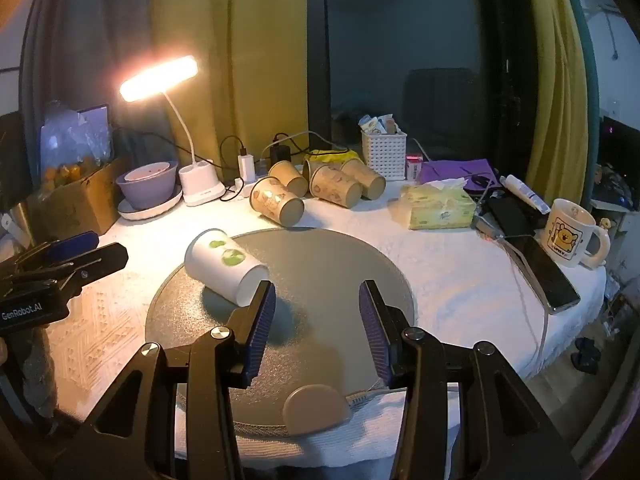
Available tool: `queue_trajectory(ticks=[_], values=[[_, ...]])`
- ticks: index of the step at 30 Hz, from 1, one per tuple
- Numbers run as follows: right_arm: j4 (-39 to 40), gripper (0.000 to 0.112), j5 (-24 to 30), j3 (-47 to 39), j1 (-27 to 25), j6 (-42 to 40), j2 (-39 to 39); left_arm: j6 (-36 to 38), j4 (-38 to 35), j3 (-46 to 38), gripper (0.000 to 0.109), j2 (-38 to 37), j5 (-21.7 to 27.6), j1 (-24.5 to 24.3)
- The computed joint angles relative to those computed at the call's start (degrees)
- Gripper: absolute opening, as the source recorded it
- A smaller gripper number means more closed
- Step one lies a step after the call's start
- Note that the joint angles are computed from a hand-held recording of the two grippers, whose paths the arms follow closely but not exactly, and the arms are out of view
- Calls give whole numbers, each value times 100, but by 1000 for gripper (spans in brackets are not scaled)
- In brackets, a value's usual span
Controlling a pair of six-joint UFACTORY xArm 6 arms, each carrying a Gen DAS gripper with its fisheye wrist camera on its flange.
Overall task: Flip cup upright
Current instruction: 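Move the left tool toward the white cup lying on the grey mat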
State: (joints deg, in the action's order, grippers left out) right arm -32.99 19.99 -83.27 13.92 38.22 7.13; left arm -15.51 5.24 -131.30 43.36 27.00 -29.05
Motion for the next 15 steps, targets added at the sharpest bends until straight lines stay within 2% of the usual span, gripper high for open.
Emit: queue_trajectory(ticks=[15], values=[[-43, 46, -26, 42, 21, 78, -11, -1, 23, -62, 85, 32, 76, -22]])
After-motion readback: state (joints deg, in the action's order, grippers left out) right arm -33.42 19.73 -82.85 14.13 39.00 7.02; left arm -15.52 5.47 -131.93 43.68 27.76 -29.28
